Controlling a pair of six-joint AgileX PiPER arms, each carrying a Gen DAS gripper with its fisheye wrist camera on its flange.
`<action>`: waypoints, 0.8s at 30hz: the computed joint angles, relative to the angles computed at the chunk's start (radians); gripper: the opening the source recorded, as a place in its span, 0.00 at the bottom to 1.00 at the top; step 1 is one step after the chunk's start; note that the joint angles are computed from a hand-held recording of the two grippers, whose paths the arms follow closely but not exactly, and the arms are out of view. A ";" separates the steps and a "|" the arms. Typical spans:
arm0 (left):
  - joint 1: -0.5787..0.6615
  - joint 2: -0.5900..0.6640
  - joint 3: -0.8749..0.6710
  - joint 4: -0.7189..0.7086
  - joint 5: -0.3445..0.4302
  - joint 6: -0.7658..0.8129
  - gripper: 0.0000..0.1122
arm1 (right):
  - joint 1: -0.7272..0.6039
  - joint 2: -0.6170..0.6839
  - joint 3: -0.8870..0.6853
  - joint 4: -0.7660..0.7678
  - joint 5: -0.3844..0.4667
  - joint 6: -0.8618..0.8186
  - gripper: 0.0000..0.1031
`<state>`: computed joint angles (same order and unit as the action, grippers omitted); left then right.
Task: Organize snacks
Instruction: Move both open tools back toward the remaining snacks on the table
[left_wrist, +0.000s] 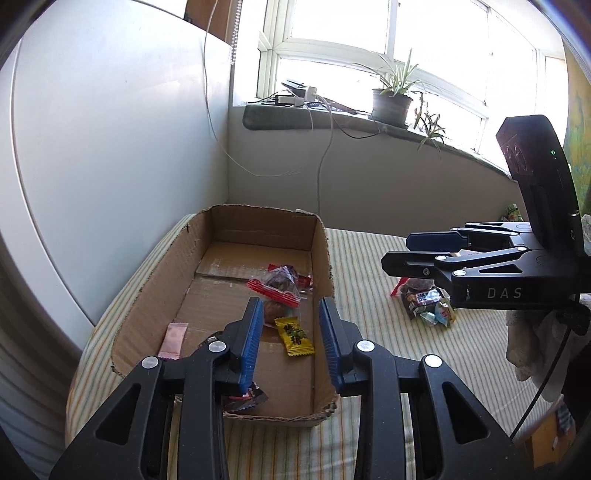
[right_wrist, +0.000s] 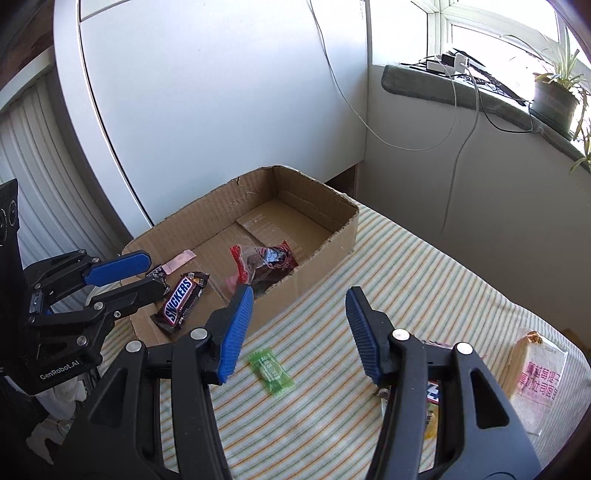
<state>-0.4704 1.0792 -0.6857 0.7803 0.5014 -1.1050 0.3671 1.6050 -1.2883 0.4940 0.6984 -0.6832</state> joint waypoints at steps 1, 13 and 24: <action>-0.017 0.009 -0.006 0.008 0.001 -0.013 0.27 | -0.023 -0.013 0.016 0.007 0.001 -0.016 0.53; -0.155 0.191 -0.101 0.053 -0.038 -0.117 0.27 | -0.318 -0.063 0.124 0.098 0.063 -0.194 0.53; -0.120 0.370 -0.236 -0.071 -0.147 -0.029 0.38 | -0.397 -0.006 0.183 0.168 0.071 -0.315 0.53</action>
<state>-0.5905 1.4490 -0.9221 0.7097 0.3548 -1.1339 -0.0297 1.5994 -1.1055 0.6618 0.7697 -0.9981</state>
